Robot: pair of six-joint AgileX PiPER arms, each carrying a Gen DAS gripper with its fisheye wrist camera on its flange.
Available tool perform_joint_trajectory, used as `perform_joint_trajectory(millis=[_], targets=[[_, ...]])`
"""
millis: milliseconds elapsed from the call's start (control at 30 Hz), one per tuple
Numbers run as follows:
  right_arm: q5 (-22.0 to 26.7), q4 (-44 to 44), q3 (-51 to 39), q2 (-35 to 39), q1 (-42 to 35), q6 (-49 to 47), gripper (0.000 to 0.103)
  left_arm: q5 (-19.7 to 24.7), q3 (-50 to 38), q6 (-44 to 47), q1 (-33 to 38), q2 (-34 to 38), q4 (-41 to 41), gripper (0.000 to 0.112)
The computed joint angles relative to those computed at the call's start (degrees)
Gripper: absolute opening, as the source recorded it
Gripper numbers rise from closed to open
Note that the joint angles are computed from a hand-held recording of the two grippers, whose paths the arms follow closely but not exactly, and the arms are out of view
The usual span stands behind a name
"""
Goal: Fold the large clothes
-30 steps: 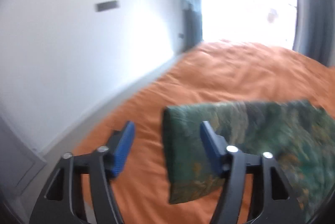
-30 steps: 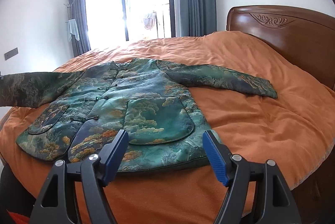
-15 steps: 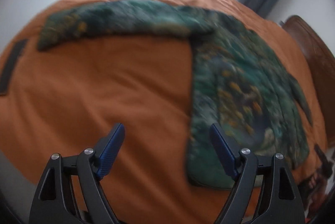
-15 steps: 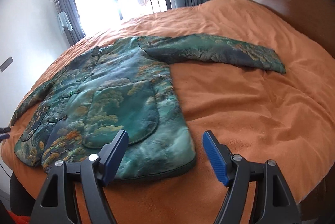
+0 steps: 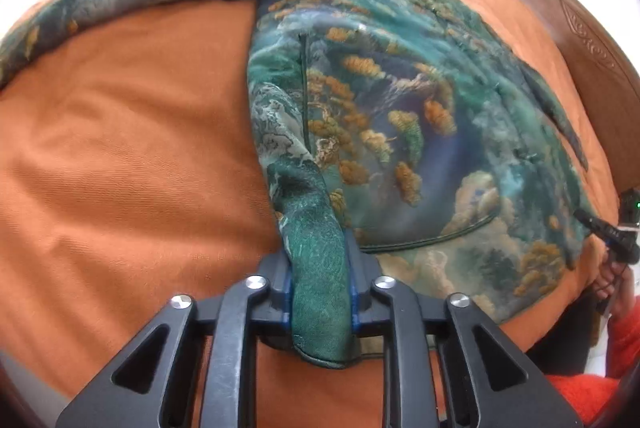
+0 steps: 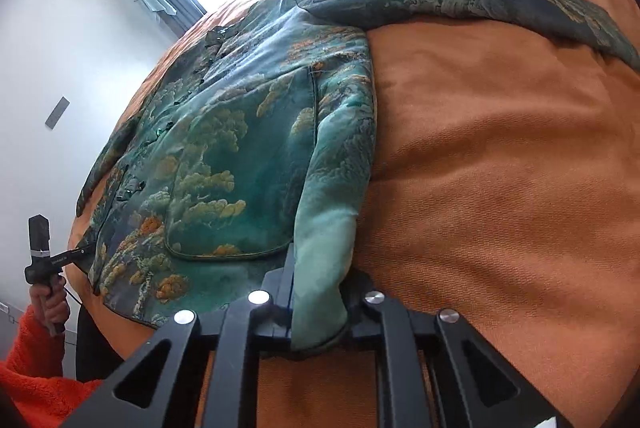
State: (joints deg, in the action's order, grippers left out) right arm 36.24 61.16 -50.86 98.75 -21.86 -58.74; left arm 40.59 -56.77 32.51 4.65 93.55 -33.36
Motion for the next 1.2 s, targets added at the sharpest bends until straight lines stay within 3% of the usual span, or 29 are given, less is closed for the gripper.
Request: perform_joint_trajectory(millis=[133,300,400,467,500,533,600,700,800,867,933,1000,1200], targets=[[2.5,-3.1,3.3,-10.1,-0.9,2.2,0.011,4.2,0.6,1.7,2.4,-5.1,-1.4,0.014],[6.2,-10.7,4.0,-16.7,-0.8,9.0,0.011,10.2,1.6,2.6,6.5,-8.5,-0.9,0.014],[3.4,-10.6,7.2,-16.7,-0.5,8.0,0.011,7.3,3.7,3.4,6.9,-7.8,0.3,0.016],[-2.2,-10.8,7.5,-12.2,2.3,10.5,0.012,2.8,4.7,0.6,4.3,-5.8,3.0,0.02],[-6.1,-11.3,8.1,-10.3,4.0,11.5,0.014,-0.1,5.2,-2.1,2.2,-5.0,5.4,0.026],[-9.4,-11.6,8.5,-9.1,5.5,12.4,0.024,-2.4,5.6,-5.2,0.2,-4.9,8.0,0.03],[-13.4,-12.7,9.0,-8.4,7.6,15.7,0.034,-4.1,6.2,-9.7,-2.2,-7.1,12.3,0.041],[-8.3,-9.1,8.6,-10.9,3.4,11.5,0.05,-3.6,6.7,-10.5,-2.4,-12.1,13.2,0.059],[-4.1,-3.2,8.3,-13.8,-4.7,2.8,0.057,-3.6,4.8,-13.5,-2.4,-15.6,14.6,0.062],[-2.5,-2.7,4.8,-13.6,-9.7,2.6,0.062,-4.1,3.5,-14.3,-1.3,-16.9,13.8,0.067],[-1.6,-1.4,-2.3,-8.6,-14.4,3.3,0.062,-5.3,2.8,-15.0,-1.4,-17.3,11.4,0.068],[-1.1,-1.1,-13.0,1.0,-18.3,7.1,0.062,-6.2,3.7,-13.9,-1.0,-18.1,8.3,0.068],[-0.1,-6.8,-47.3,30.7,-22.5,34.3,0.062,-6.6,3.8,-22.7,-6.0,-20.0,13.1,0.072]])
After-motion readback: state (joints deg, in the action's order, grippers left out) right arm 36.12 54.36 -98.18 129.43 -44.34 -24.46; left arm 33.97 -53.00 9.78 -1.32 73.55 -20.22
